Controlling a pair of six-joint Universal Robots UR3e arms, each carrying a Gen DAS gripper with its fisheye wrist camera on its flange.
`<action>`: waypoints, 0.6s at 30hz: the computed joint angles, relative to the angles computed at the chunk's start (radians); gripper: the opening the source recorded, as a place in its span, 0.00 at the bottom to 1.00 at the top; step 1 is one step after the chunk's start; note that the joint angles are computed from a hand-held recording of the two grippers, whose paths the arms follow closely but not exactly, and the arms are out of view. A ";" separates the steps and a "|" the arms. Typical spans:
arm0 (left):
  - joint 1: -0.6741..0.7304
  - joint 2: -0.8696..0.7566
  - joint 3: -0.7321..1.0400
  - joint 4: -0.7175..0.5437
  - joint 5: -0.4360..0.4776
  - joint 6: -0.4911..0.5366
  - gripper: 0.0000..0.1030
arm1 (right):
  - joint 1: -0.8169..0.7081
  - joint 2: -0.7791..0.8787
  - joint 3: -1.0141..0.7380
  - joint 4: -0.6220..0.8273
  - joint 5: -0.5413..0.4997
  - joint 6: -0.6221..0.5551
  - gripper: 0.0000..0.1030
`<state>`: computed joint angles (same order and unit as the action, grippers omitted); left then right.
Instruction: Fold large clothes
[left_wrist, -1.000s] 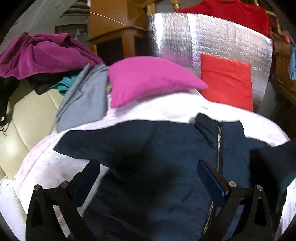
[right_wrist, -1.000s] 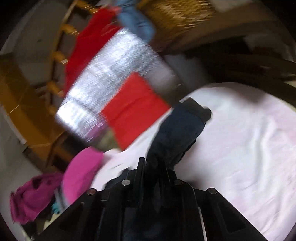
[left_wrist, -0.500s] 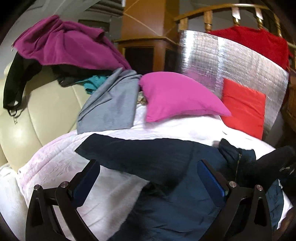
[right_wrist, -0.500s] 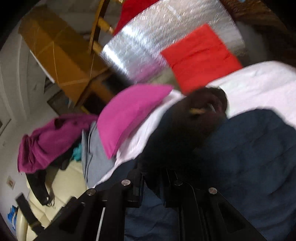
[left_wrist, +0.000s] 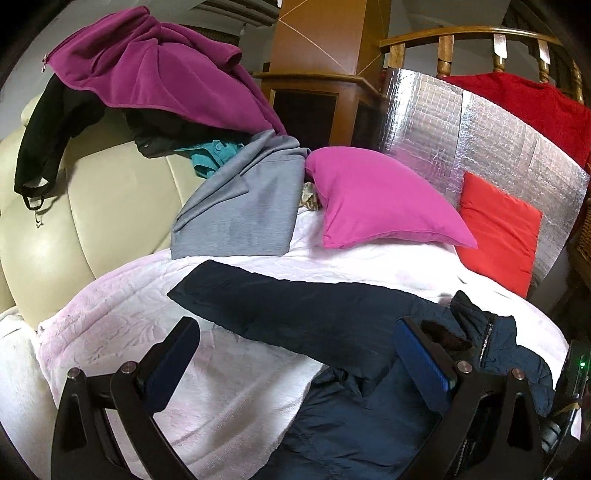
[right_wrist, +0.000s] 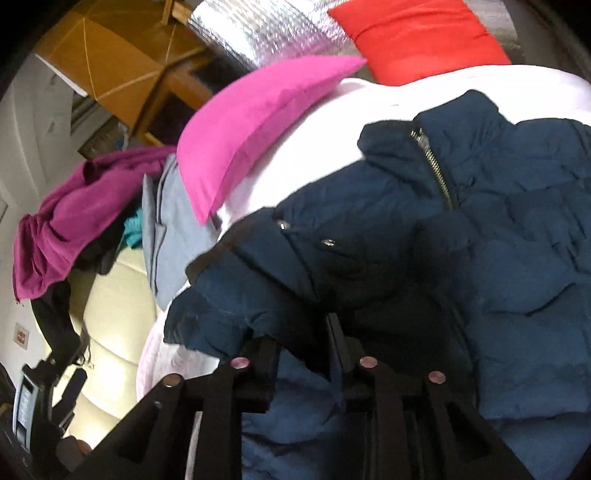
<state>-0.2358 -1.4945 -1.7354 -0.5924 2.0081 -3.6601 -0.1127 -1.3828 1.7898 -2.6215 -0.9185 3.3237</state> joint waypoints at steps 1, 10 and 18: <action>-0.001 -0.002 0.002 -0.001 0.000 0.000 1.00 | -0.006 -0.013 0.001 0.019 0.002 -0.015 0.26; 0.074 -0.043 0.025 -0.047 -0.176 0.019 1.00 | -0.158 -0.257 0.148 0.137 0.140 -0.199 0.89; 0.173 -0.124 0.051 -0.111 -0.446 0.051 1.00 | -0.626 -0.592 0.342 0.387 0.247 -0.382 0.89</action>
<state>-0.0632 -1.6187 -1.6842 -0.7031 1.5623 -3.6087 -0.7391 -1.9744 2.1317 -2.2346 -0.6711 2.9420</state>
